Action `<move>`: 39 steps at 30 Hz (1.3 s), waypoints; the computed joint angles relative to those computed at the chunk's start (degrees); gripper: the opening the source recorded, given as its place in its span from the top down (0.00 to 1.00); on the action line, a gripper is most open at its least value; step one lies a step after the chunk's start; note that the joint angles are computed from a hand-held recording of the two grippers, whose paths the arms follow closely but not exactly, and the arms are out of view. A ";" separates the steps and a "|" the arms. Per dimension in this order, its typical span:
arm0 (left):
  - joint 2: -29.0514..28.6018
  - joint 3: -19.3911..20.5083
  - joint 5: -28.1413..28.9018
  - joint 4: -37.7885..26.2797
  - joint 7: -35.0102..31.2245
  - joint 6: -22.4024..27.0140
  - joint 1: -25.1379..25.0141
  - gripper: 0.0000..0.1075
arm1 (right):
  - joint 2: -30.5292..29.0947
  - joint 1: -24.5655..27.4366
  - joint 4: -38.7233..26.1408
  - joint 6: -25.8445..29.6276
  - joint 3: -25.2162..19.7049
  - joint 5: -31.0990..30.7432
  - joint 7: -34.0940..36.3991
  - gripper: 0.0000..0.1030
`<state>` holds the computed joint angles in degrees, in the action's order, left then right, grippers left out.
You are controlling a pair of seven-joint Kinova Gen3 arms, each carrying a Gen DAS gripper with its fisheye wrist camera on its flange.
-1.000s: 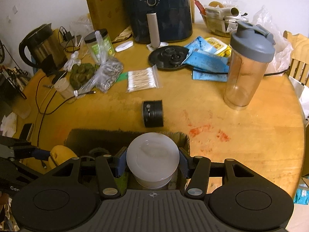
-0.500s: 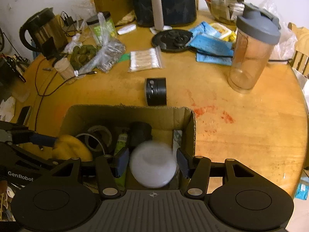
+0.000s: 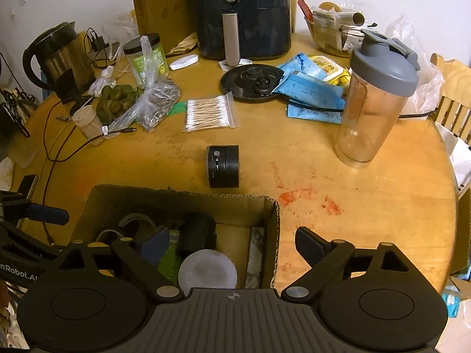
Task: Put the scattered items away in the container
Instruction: 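Open the left tool to drop the pig toy into the box, then move the right tool to the black cylinder and grasp it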
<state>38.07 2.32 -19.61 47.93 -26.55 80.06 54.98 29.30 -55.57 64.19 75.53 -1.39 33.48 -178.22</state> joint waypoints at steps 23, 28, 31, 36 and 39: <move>2.85 -2.10 -1.35 -5.94 5.27 4.71 0.16 0.08 | -2.30 7.38 4.16 -6.54 -0.16 -1.43 8.40 0.07; 3.88 -2.71 -1.50 -8.05 6.65 6.72 0.44 0.08 | -2.29 9.28 4.50 -8.66 -0.11 -2.33 11.34 0.07; 4.29 -3.08 -1.62 -9.07 7.81 8.01 0.74 0.08 | -2.11 10.30 4.62 -10.14 -0.01 -3.16 12.81 0.07; 4.51 -3.43 -1.56 -9.80 10.49 9.92 1.14 0.08 | -1.30 12.19 4.36 -12.82 0.14 -4.87 16.13 0.08; 4.50 -3.47 -1.44 -9.78 12.14 10.79 1.32 0.08 | -0.77 13.59 4.37 -14.89 0.23 -6.60 17.77 0.10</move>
